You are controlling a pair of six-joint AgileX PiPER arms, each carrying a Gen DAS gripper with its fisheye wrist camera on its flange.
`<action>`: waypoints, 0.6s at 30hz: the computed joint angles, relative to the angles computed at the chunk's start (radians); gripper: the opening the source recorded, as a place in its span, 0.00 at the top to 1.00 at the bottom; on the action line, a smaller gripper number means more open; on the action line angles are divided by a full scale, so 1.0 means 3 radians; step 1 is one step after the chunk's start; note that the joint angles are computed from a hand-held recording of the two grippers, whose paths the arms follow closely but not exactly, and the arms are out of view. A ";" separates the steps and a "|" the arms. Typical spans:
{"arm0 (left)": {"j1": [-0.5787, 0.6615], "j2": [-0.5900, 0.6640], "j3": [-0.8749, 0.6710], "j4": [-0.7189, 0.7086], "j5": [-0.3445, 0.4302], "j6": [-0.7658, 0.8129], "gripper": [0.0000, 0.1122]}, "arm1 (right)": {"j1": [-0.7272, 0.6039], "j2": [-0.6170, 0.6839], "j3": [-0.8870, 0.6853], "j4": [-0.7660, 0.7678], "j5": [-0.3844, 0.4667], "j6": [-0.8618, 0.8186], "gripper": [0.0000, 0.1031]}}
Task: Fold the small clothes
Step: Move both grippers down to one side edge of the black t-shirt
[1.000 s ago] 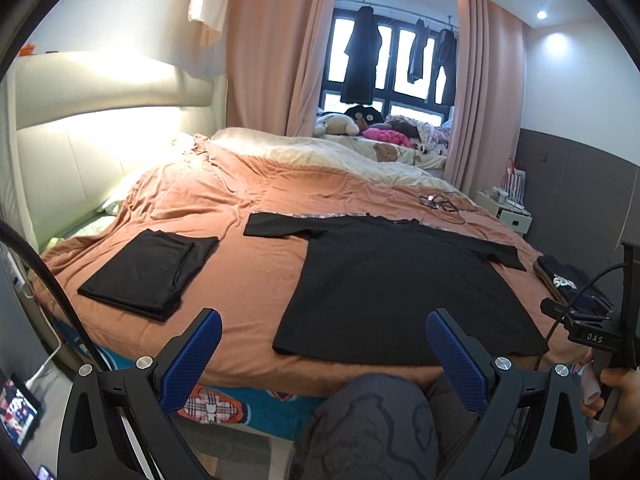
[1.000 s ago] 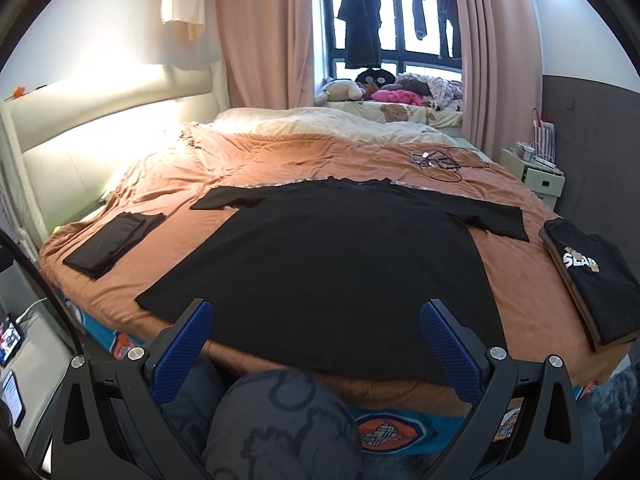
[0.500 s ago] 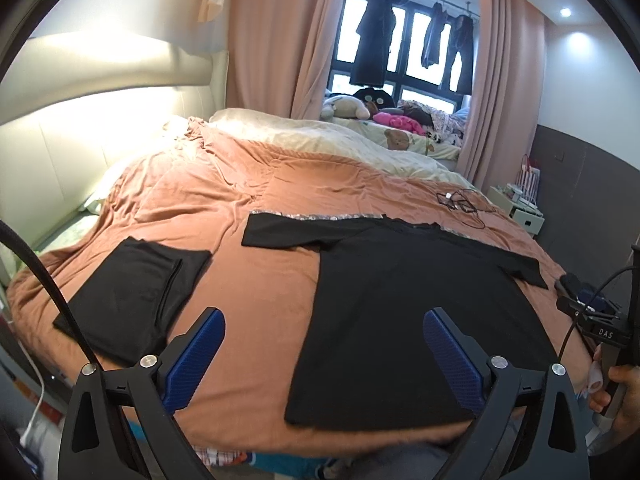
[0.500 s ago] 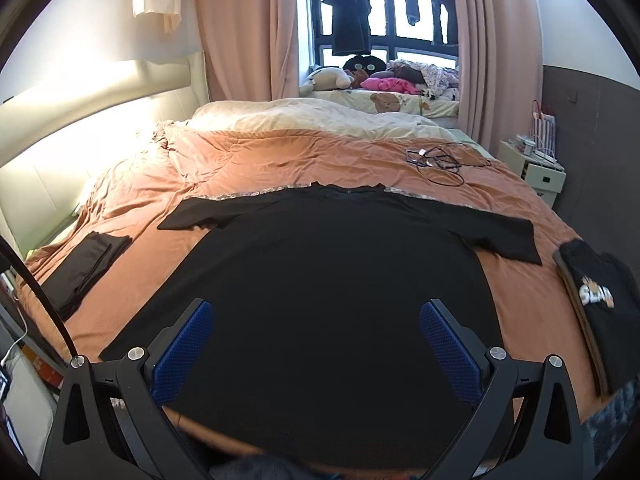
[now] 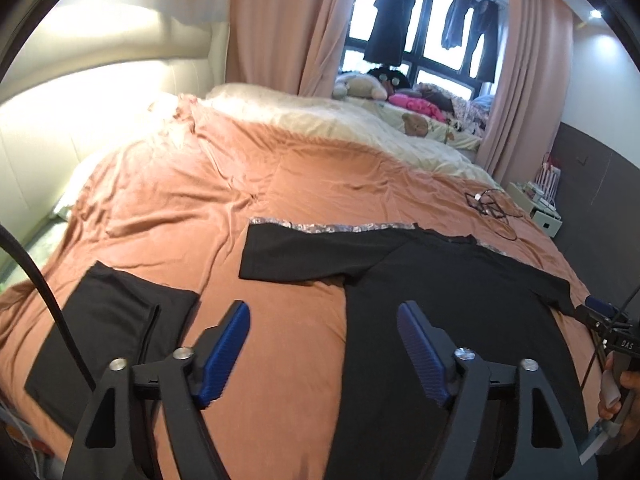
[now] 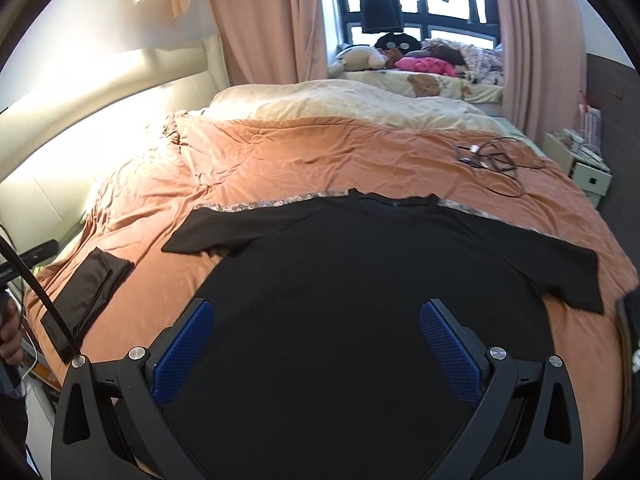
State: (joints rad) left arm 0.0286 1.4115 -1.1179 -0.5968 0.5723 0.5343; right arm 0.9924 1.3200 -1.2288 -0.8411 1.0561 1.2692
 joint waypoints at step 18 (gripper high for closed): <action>0.0053 0.2809 -0.3014 0.0614 0.0723 -0.0769 0.48 | -0.1693 0.1918 -0.1832 0.1637 -0.0923 -0.2139 0.21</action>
